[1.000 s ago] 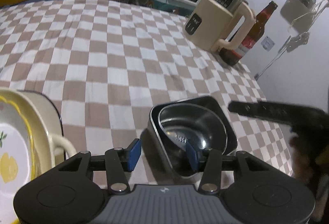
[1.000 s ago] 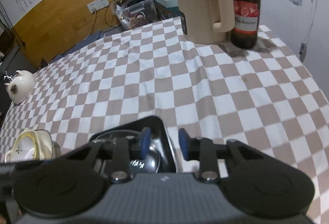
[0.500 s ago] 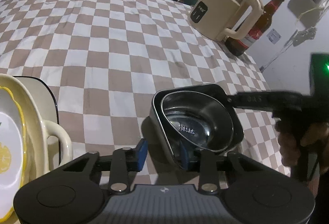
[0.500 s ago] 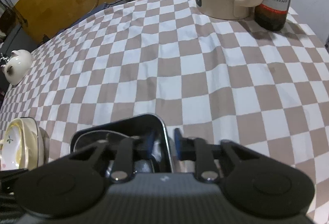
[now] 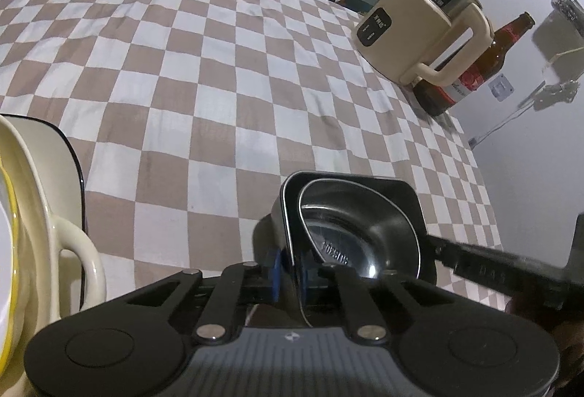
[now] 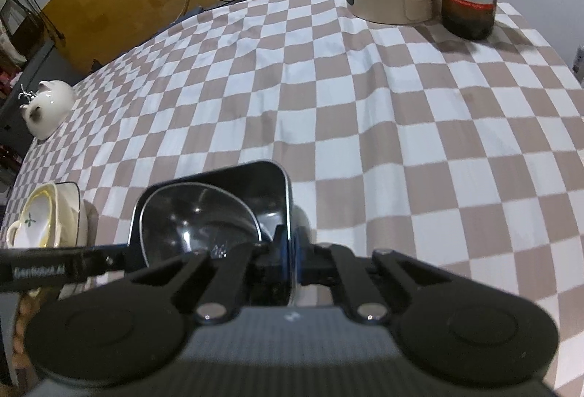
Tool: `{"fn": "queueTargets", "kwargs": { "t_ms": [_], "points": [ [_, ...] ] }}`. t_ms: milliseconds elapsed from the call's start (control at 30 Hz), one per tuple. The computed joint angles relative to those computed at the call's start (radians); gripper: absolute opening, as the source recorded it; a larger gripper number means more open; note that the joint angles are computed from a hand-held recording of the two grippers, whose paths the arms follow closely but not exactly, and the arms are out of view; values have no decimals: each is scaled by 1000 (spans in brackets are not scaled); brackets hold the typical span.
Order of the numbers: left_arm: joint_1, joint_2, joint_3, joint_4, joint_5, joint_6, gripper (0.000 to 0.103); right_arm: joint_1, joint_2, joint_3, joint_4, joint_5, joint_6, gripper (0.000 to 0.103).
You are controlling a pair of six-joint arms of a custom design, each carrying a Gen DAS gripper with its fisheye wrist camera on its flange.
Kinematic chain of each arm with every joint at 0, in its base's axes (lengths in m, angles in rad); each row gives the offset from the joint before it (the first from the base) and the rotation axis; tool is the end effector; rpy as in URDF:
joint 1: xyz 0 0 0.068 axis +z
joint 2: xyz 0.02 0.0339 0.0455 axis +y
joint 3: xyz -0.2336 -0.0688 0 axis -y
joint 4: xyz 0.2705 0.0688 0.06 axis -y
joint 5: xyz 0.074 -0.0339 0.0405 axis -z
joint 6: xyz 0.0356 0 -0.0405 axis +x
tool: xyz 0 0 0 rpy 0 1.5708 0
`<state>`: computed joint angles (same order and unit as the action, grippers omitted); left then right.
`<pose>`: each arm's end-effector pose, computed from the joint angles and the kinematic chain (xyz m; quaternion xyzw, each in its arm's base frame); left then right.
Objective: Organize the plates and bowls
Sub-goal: 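Lift the trays holding the bowl and carry them over the dish stack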
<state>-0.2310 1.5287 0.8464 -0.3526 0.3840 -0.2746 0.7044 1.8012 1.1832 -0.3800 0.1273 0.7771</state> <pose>0.3012 -0.0845 0.1309 0.0299 0.9475 -0.2432 0.2056 0.2984 0.2477 0.1412 0.0527 0.9560 0.1452 0.2492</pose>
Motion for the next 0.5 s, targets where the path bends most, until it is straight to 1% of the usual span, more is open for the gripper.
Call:
{"fn": "queueTargets", "kwargs": {
  "t_ms": [167,500],
  "points": [
    [0,-9,-11,10,6,-9,11,12,-39,-58,41,10,8,6],
    [-1,-48,-42,23,8,-15,9,44,-73,-91,33,54,75,6]
  ]
}}
